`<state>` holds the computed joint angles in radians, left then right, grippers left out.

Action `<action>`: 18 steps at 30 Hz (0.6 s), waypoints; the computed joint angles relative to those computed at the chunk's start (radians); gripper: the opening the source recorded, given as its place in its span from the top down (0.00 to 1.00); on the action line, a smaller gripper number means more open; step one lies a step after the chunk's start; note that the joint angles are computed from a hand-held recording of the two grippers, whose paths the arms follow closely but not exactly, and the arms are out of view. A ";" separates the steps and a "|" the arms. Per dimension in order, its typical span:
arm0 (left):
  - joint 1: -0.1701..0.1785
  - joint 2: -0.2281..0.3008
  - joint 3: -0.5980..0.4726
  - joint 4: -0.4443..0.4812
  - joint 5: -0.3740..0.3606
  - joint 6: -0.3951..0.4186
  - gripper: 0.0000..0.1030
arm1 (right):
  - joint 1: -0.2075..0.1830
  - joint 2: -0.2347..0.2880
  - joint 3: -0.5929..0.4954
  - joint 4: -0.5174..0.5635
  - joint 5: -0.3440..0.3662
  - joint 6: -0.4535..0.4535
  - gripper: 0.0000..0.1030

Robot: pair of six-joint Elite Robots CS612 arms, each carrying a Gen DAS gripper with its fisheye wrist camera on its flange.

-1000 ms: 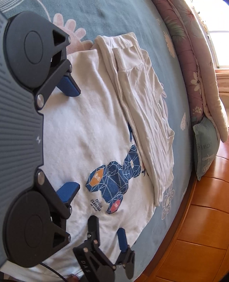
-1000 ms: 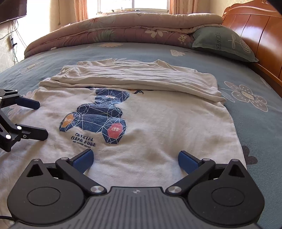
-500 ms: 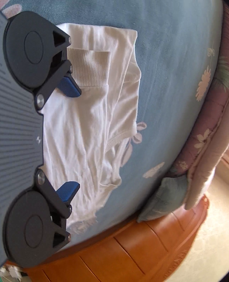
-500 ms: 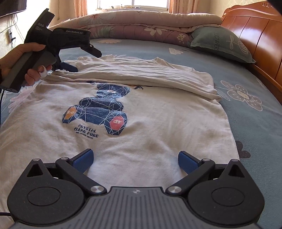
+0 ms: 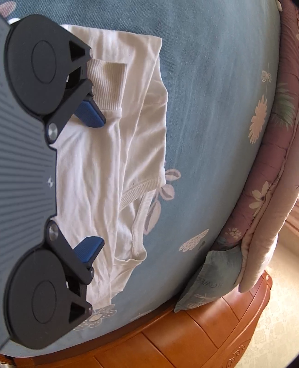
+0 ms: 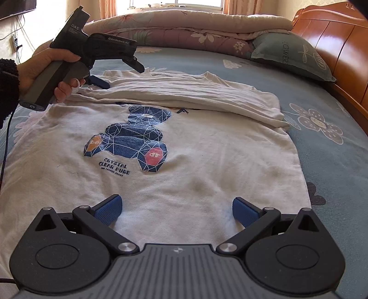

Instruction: Fold clothes

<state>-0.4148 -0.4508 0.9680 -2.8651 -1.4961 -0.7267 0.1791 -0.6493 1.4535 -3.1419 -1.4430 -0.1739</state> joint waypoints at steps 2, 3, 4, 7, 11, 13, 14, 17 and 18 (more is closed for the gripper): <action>-0.005 -0.014 0.006 0.037 0.027 -0.022 0.02 | -0.005 -0.004 -0.002 0.023 0.019 -0.007 0.00; -0.012 -0.035 0.022 0.053 0.047 -0.001 0.02 | -0.008 -0.008 -0.005 0.046 0.029 -0.010 0.00; -0.018 -0.060 0.047 0.054 0.058 0.021 0.02 | -0.010 -0.013 -0.007 0.069 0.040 -0.014 0.00; -0.039 -0.135 0.123 0.065 0.091 0.082 0.02 | -0.019 -0.023 -0.009 0.112 0.074 -0.001 0.00; -0.070 -0.238 0.231 0.083 0.137 0.146 0.02 | -0.024 -0.031 0.004 0.078 0.110 0.011 0.00; -0.086 -0.287 0.293 0.065 0.158 0.158 0.01 | -0.025 -0.035 0.011 0.051 0.120 0.011 0.00; -0.092 -0.305 0.320 0.049 0.157 0.156 0.01 | -0.024 -0.037 0.014 0.038 0.118 0.010 0.00; -0.109 -0.342 0.391 -0.001 0.154 0.151 0.01 | -0.024 -0.058 0.042 0.013 0.110 0.015 0.00; -0.113 -0.347 0.408 -0.010 0.148 0.146 0.01 | -0.025 -0.069 0.057 0.000 0.107 0.016 0.00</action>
